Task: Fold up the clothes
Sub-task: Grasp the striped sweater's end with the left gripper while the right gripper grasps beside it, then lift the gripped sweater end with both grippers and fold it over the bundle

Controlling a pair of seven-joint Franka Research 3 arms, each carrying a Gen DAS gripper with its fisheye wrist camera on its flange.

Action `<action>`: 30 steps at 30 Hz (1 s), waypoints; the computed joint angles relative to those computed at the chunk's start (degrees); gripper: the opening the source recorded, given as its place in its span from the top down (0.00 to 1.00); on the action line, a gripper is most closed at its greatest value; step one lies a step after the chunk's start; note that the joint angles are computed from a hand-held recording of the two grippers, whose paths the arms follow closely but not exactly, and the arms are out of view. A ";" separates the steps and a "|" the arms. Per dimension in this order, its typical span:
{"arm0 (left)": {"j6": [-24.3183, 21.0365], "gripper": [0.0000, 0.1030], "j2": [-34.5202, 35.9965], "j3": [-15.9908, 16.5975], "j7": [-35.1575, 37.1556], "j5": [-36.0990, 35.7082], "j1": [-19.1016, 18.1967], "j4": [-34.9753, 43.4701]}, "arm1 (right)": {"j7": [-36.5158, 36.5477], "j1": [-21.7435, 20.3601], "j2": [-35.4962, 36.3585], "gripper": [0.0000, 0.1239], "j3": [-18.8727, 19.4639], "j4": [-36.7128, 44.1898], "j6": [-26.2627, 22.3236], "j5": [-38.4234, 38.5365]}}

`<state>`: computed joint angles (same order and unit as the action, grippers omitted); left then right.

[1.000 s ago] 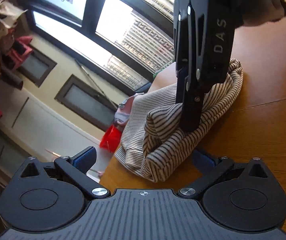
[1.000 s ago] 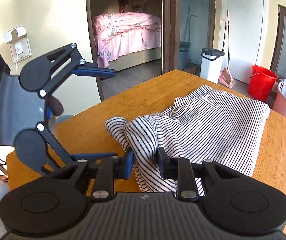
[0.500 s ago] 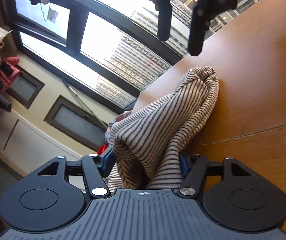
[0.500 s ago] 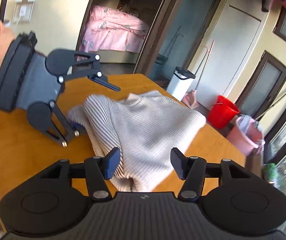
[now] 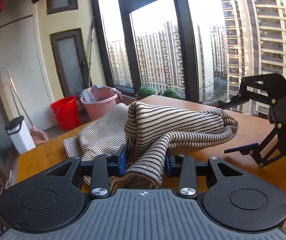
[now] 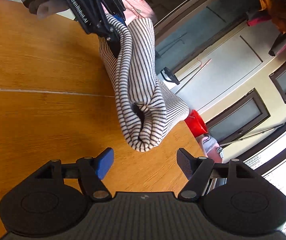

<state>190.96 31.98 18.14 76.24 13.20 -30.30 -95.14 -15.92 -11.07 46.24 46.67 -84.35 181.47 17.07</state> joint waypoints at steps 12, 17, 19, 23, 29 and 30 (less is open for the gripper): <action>8.36 0.07 12.51 34.93 11.83 -12.03 -27.69 -4.16 | -1.78 7.68 6.06 0.78 -1.72 11.80 -3.74 -2.53; 6.97 0.14 12.75 29.97 20.72 -5.83 -24.03 0.62 | -3.84 9.62 3.90 0.79 -4.95 11.69 -4.98 0.14; 5.21 0.30 10.54 26.64 22.66 -4.65 -22.52 0.38 | -4.64 9.73 2.42 0.80 -5.97 10.93 -6.42 1.31; 2.24 0.44 2.12 16.51 26.11 -1.93 -17.44 -3.76 | -7.90 5.66 -3.71 0.82 -4.54 3.62 -8.35 5.14; -0.71 0.45 -16.05 -11.35 22.99 3.43 2.57 -15.54 | -15.68 -12.96 -17.30 0.82 8.79 -10.23 -19.52 19.45; -1.07 0.45 -17.91 -16.36 19.47 6.35 7.19 -16.66 | -15.37 -15.40 -19.57 0.81 9.98 -11.15 -22.01 22.38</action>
